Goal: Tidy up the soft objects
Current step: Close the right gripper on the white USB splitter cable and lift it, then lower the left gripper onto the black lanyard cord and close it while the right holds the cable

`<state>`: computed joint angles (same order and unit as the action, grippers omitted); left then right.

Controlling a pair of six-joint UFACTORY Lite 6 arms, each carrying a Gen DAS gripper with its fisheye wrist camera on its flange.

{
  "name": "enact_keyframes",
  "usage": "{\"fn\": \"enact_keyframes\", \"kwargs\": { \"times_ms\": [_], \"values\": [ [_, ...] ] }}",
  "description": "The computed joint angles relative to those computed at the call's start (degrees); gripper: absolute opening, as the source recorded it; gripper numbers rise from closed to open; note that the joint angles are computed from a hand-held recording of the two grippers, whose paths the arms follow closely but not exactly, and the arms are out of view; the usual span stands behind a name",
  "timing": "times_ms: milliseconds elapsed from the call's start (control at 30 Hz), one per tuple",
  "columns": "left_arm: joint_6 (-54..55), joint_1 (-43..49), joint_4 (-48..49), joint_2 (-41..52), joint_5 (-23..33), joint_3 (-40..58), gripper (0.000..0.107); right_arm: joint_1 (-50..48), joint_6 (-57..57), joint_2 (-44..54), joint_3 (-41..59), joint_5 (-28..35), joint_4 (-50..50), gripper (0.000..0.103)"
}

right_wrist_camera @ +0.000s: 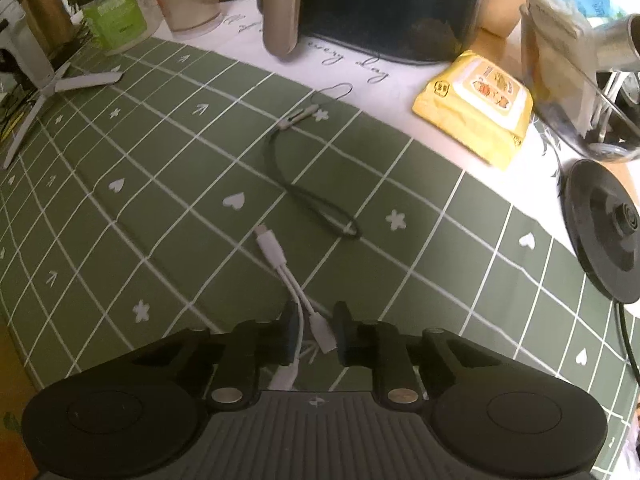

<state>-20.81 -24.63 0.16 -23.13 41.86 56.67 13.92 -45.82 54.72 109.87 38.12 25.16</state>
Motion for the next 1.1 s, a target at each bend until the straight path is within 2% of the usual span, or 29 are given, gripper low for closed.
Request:
{"fn": "enact_keyframes", "kwargs": {
  "times_ms": [333, 500, 733, 767, 867, 1100],
  "values": [
    [1.4, -0.3, -0.4, 1.6, -0.6, 1.6, 0.078, 1.7, 3.3, 1.9, 5.0, 7.2, -6.8, 0.023],
    [2.4, 0.0, -0.6, 2.4, -0.9, 2.4, 0.078, 2.5, 6.6, 3.8, 8.9, 10.4, -9.2, 0.016],
    [5.1, 0.0, -0.4, 4.7, -1.1, 5.3, 0.078, 1.8, 6.3, -1.1, 0.7, 6.3, -6.1, 0.013],
    [5.5, 0.0, -0.3, 5.2, -1.2, 5.9, 0.078, 1.4, 5.7, -2.1, -0.7, 5.9, -5.0, 0.009],
    [7.5, 0.4, -0.7, 6.7, -1.6, 7.3, 0.078, 0.5, 4.5, -5.7, -5.3, 4.0, -2.3, 0.007],
    [12.1, 1.4, -2.4, 10.3, -2.3, 10.2, 0.078, -1.2, 1.0, -12.9, -15.6, 0.4, 3.5, 0.006]
  ]
}}
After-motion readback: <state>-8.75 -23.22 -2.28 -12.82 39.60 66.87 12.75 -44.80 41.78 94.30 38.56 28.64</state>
